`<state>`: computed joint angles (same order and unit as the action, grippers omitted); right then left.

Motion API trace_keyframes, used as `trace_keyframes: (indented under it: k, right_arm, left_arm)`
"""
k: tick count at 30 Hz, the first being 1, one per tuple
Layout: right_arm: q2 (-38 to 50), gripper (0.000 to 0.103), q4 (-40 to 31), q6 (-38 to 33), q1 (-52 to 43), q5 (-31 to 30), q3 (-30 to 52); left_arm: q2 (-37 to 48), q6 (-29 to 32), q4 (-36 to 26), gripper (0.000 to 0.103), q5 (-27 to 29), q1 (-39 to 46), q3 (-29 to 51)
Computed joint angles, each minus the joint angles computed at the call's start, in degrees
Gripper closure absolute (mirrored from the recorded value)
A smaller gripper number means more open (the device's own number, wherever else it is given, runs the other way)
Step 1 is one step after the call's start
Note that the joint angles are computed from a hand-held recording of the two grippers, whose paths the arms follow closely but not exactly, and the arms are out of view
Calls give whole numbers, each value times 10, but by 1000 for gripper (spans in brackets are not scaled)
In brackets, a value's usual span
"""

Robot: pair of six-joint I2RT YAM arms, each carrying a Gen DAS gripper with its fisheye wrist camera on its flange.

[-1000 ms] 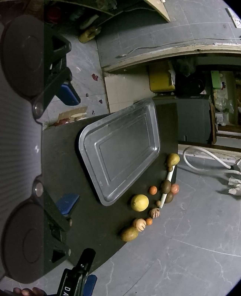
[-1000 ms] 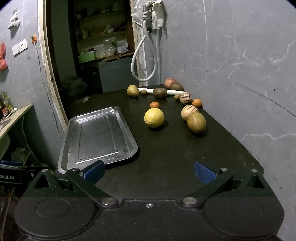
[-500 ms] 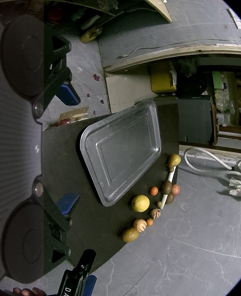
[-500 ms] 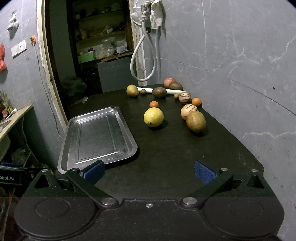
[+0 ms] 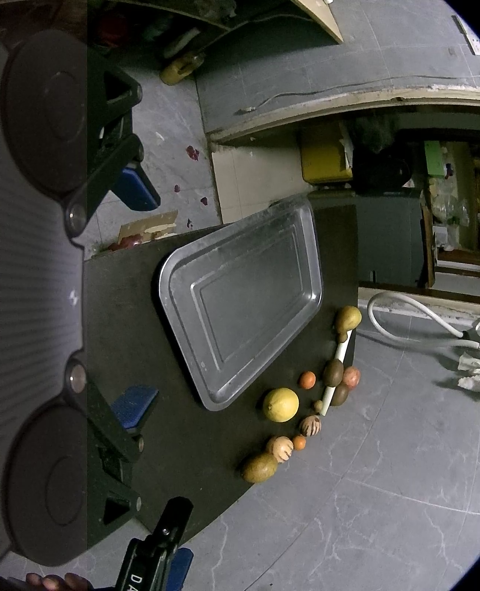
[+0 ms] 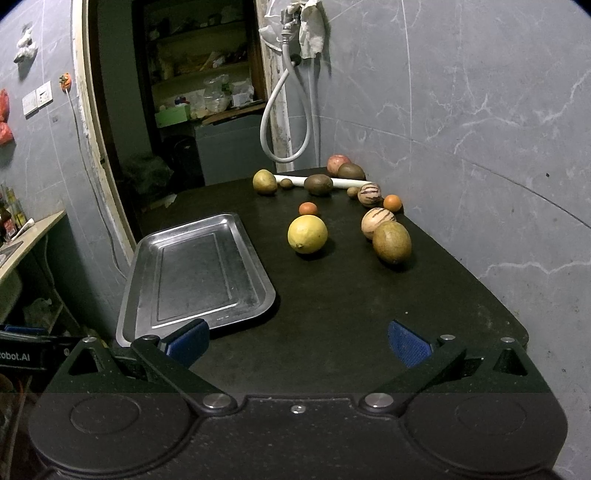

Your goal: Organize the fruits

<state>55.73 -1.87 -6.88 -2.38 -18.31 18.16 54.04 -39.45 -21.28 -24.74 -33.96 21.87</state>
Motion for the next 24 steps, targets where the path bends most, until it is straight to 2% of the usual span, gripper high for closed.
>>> trace_keyframes:
  k: [6, 15, 24]
  right_arm:
    - [0, 0, -6, -4, -6, -5, 4]
    - [26, 0, 16, 6, 12, 13, 5]
    - [68, 0, 38, 5, 7, 7, 13]
  left_arm:
    - [12, 6, 8, 1, 8, 8, 4]
    - [27, 13, 23, 1, 24, 22, 5]
    - [56, 15, 40, 1, 36, 34, 10]
